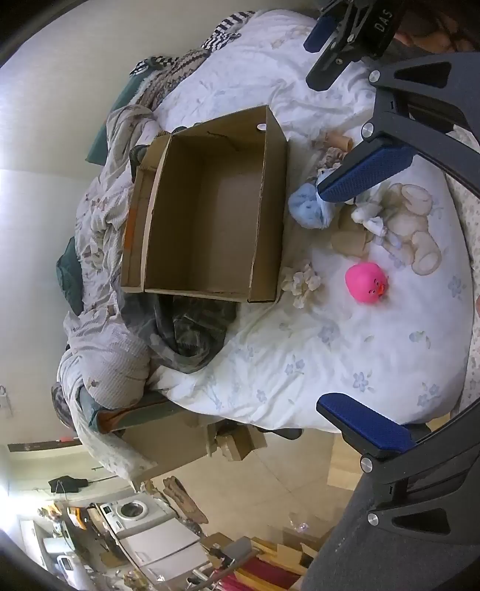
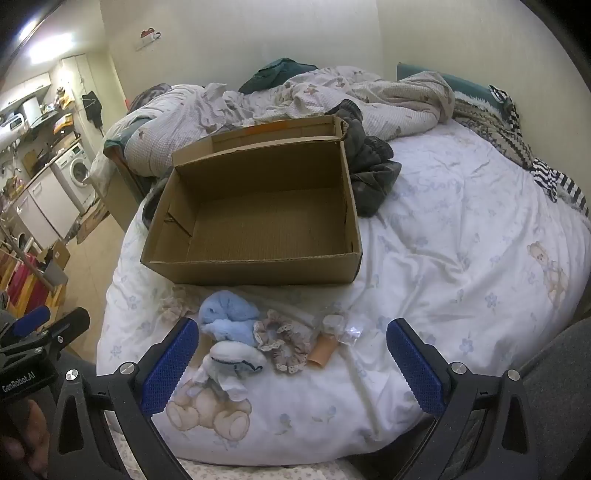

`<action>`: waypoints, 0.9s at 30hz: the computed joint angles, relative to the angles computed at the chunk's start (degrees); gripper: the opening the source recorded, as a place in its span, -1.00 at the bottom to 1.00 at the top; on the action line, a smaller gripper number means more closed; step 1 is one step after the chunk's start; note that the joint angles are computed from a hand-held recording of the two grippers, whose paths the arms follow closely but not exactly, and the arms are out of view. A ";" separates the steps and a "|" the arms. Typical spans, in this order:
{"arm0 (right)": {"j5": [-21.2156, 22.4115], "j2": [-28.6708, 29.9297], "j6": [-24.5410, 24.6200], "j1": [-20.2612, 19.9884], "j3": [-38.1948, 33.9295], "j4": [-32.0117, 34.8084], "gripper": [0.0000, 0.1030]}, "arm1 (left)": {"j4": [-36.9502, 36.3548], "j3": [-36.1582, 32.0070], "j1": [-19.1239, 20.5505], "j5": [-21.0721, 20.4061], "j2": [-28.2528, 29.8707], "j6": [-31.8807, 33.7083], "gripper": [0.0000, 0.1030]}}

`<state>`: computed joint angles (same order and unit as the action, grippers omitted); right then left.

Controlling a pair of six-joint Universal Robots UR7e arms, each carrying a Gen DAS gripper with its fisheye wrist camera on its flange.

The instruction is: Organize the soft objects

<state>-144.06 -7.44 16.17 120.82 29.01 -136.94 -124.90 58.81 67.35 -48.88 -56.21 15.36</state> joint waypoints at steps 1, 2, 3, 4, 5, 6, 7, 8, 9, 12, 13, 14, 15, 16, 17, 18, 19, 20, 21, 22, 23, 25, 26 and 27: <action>-0.01 0.00 0.07 0.00 -0.04 0.20 1.00 | 0.16 -0.06 0.01 -0.12 -0.01 -0.07 1.00; -0.04 0.03 0.08 0.01 -0.10 0.26 1.00 | 0.27 -0.10 0.02 -0.24 -0.02 -0.08 1.00; -0.06 0.07 0.08 0.01 -0.18 0.29 1.00 | 0.53 -0.21 0.02 -0.16 0.02 -0.24 1.00; -0.06 0.08 0.01 0.01 -0.17 0.15 1.00 | 0.57 -0.24 0.03 -0.17 0.03 -0.20 1.00; 0.00 0.07 -0.01 0.01 -0.13 0.07 1.00 | 0.53 -0.25 0.04 -0.18 0.04 -0.13 1.00; 0.00 0.07 -0.01 0.01 -0.13 0.07 1.00 | 0.46 -0.28 0.08 -0.25 0.06 0.05 1.00; -0.03 0.09 -0.01 0.01 -0.15 0.07 1.00 | 0.48 -0.39 0.14 -0.32 0.10 0.19 1.00; -0.03 0.09 -0.01 0.01 -0.15 0.07 1.00 | 0.51 -0.55 0.21 -0.40 0.17 0.31 1.00; 0.01 0.10 -0.04 0.01 -0.15 -0.01 1.00 | 0.35 -0.49 0.19 -0.29 0.18 0.42 1.00; -0.04 0.13 -0.04 0.01 -0.18 0.00 1.00 | -0.05 -0.16 0.07 0.03 0.09 0.59 1.00; 0.02 0.13 -0.05 0.01 -0.18 -0.01 1.00 | -0.08 -0.16 0.06 0.08 0.10 0.64 1.00; 0.02 0.13 -0.05 0.01 -0.18 -0.01 1.00 | -0.12 -0.15 0.06 0.11 0.12 0.70 1.00; 0.02 0.13 -0.05 0.01 -0.18 -0.01 1.00 | -0.22 -0.12 0.05 0.17 0.13 0.80 1.00; 0.02 0.13 -0.05 0.01 -0.18 -0.01 1.00 | -0.20 -0.06 0.03 0.19 0.09 0.77 1.00; 0.02 0.13 -0.05 0.01 -0.18 -0.01 1.00 | -0.09 -0.14 0.06 0.16 0.12 0.73 1.00; 0.05 0.11 -0.08 0.01 -0.14 -0.04 1.00 | -0.04 -0.16 0.05 0.19 0.12 0.72 1.00; -0.02 0.16 -0.08 0.02 -0.22 0.00 1.00 | -0.32 0.43 0.00 0.20 -0.15 0.69 1.00; -0.02 0.16 -0.08 0.02 -0.22 0.00 1.00 | -0.32 0.46 0.01 0.19 -0.17 0.69 1.00; -0.02 0.13 -0.07 0.01 -0.18 -0.05 1.00 | -0.31 0.46 0.02 0.17 -0.16 0.67 1.00; -0.03 0.16 -0.03 0.01 -0.24 0.02 1.00 | -0.35 0.50 0.03 0.14 -0.18 0.68 1.00; -0.03 0.16 -0.03 0.01 -0.24 0.02 1.00 | -0.28 0.44 -0.01 0.22 -0.14 0.68 1.00; -0.06 0.17 -0.06 0.01 -0.26 0.01 1.00 | -0.34 0.48 0.01 0.20 -0.16 0.70 1.00; -0.06 0.17 -0.06 0.01 -0.26 0.01 1.00 | -0.25 0.42 -0.03 0.27 -0.13 0.64 1.00; -0.07 0.18 -0.09 0.02 -0.27 -0.07 1.00 | -0.25 0.42 -0.03 0.27 -0.13 0.64 1.00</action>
